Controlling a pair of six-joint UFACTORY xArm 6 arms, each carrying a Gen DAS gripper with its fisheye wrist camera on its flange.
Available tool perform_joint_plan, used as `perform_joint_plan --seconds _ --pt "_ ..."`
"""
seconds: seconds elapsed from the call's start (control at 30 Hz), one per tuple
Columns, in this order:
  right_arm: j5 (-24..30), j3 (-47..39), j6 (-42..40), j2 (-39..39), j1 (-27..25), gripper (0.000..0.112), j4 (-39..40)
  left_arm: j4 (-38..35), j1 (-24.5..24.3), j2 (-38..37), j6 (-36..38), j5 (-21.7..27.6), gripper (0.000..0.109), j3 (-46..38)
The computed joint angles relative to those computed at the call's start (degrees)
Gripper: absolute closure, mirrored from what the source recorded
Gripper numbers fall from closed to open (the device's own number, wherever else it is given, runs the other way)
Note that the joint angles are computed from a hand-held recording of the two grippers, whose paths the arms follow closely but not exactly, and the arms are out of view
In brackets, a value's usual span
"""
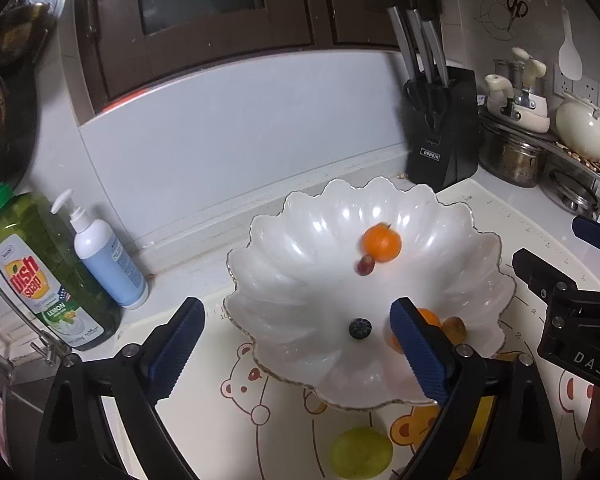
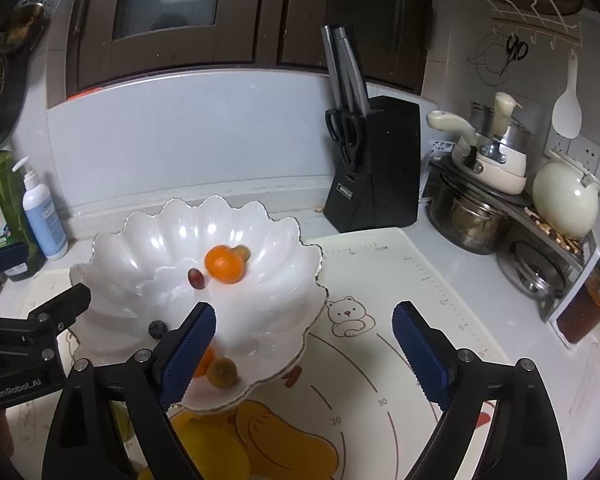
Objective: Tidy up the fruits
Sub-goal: 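Withdraw both open tools from the bowl back over the mat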
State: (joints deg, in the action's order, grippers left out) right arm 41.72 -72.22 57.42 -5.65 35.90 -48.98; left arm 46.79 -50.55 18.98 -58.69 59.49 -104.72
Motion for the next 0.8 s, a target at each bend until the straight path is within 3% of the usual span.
perform_joint_plan --seconds 0.8 --pt "3.1 11.7 4.9 -12.3 4.0 0.02 -1.7 3.6 -7.0 -7.0 -6.1 2.4 0.008 8.7"
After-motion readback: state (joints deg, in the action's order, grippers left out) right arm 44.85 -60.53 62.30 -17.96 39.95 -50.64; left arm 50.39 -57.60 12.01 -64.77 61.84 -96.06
